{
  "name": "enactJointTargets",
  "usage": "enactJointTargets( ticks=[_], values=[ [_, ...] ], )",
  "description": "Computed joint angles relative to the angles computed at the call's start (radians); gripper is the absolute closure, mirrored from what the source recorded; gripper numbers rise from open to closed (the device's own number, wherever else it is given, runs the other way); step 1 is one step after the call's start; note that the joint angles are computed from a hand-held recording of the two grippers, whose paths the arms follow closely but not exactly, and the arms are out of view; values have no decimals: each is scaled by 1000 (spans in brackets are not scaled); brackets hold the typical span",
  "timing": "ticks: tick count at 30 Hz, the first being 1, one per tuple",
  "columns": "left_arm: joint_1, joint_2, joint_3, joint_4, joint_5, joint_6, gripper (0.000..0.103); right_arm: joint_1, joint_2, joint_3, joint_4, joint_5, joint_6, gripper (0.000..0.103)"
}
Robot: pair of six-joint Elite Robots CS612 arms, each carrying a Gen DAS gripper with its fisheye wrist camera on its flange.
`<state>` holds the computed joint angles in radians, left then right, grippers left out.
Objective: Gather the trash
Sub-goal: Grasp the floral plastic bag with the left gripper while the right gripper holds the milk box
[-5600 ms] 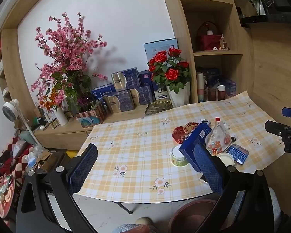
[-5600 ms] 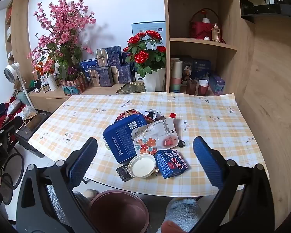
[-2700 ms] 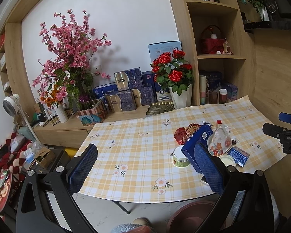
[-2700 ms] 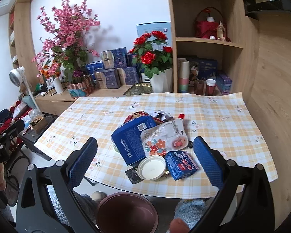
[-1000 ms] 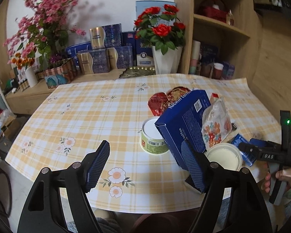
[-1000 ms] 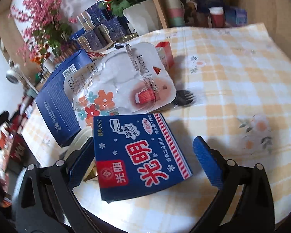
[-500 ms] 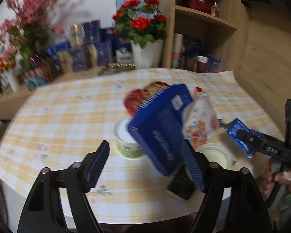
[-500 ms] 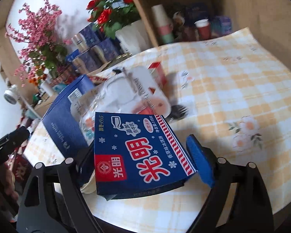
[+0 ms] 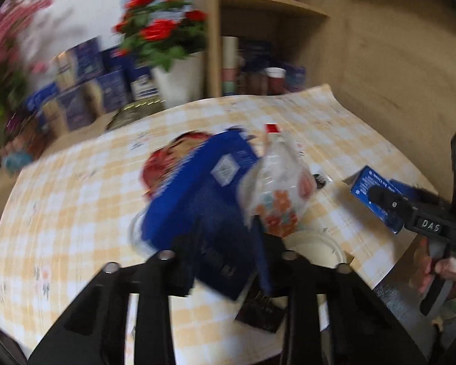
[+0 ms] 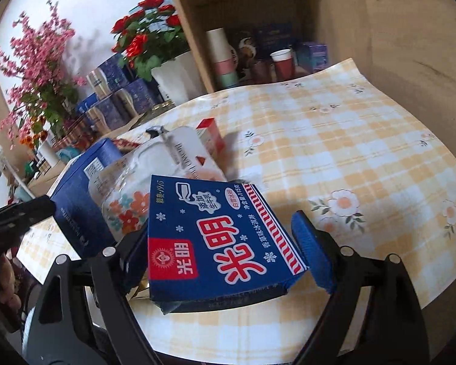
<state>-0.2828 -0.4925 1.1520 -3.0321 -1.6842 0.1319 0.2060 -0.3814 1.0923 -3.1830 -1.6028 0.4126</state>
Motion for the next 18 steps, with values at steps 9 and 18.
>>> enactJointTargets(
  ticks=[9, 18],
  values=[
    [-19, 84, -155, 130, 4, 120, 79, -7, -22, 45, -41, -20, 1, 18],
    [-18, 119, -240, 187, -8, 156, 88, -14, -25, 58, -61, -6, 28, 18]
  ],
)
